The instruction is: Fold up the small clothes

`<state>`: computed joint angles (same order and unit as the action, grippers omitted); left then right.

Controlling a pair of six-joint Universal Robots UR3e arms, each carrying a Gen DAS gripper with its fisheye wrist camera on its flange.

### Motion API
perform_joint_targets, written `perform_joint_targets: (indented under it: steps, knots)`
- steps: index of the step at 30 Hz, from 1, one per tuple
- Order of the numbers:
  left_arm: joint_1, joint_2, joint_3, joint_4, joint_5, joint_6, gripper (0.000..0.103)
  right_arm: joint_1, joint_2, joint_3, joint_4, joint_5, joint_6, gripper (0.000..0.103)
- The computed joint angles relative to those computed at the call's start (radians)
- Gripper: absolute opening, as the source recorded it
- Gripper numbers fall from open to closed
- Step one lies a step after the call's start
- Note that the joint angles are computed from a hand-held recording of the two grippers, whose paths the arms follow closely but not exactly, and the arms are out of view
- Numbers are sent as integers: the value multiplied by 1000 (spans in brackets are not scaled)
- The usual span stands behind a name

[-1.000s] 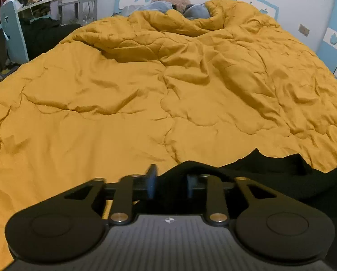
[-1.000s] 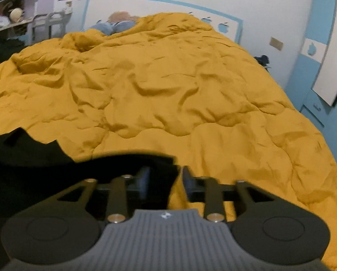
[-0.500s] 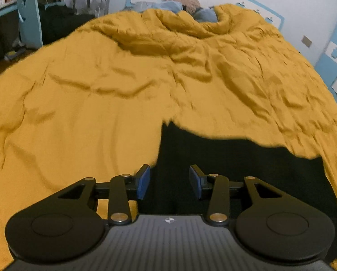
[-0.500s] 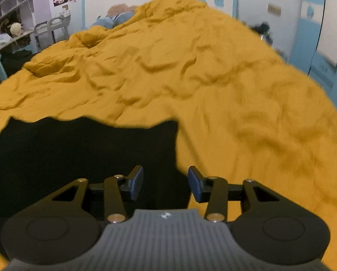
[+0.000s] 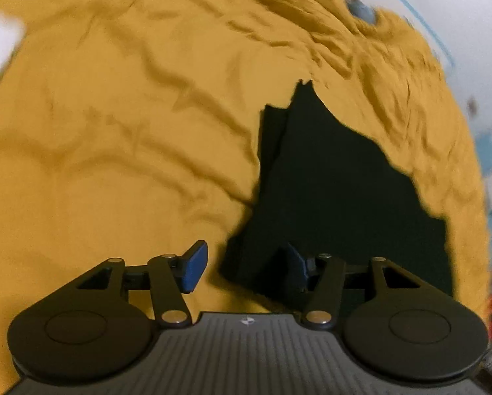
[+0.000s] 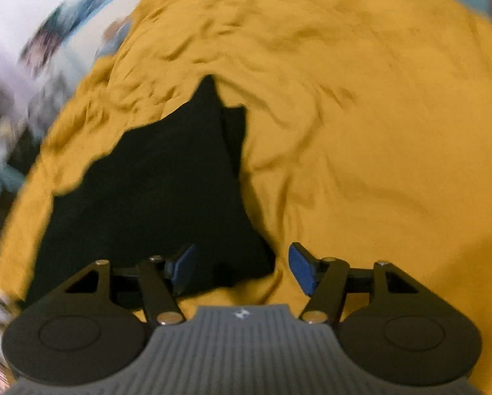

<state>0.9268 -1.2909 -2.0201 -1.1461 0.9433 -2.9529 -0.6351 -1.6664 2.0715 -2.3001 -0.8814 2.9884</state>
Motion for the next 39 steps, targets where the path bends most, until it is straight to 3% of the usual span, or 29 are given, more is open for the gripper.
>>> perform_joint_targets:
  steps: [3,6,7,9,11,16,18,20,24,27,30,31,34,39]
  knots:
    - [25,6,-69,1,-62,-58,67,-71,-6,89,-13,118,68,59]
    - [7,-13,-145,133,-72,-156,62,-64,28,143,-130,138,154,58]
    - [7,-14,-171,180,-77,-186,48,-46,55,144,-193,119,203,51]
    - [-3,-27,-192,258,-67,-243,33,-46,73,155,-245,109,255,36]
    - [-7,-31,-189,291,-75,-255,16,-69,72,161,-245,134,264,13]
    - [-60,12,-94,273,-44,-255,10,-69,7,73,-162,148,194,2]
    - [-79,34,-27,226,-34,-259,8,-91,-35,54,-163,209,210,1]
    - [-75,74,30,147,-29,-235,7,-105,-90,-6,-67,226,197,1]
    - [13,202,131,-138,-49,-69,7,-196,-265,-84,271,266,20,0]
    - [137,325,175,-459,-63,144,7,-374,-450,-142,784,277,-308,0]
    - [226,426,146,-669,-6,314,7,-560,-608,-153,1200,181,-644,0]
    - [231,456,109,-674,16,342,7,-621,-658,-126,1279,141,-724,0]
    - [199,531,-38,-557,82,313,7,-733,-762,-5,1339,66,-802,0]
    - [50,491,-152,-335,211,234,9,-731,-822,152,1216,25,-788,0]
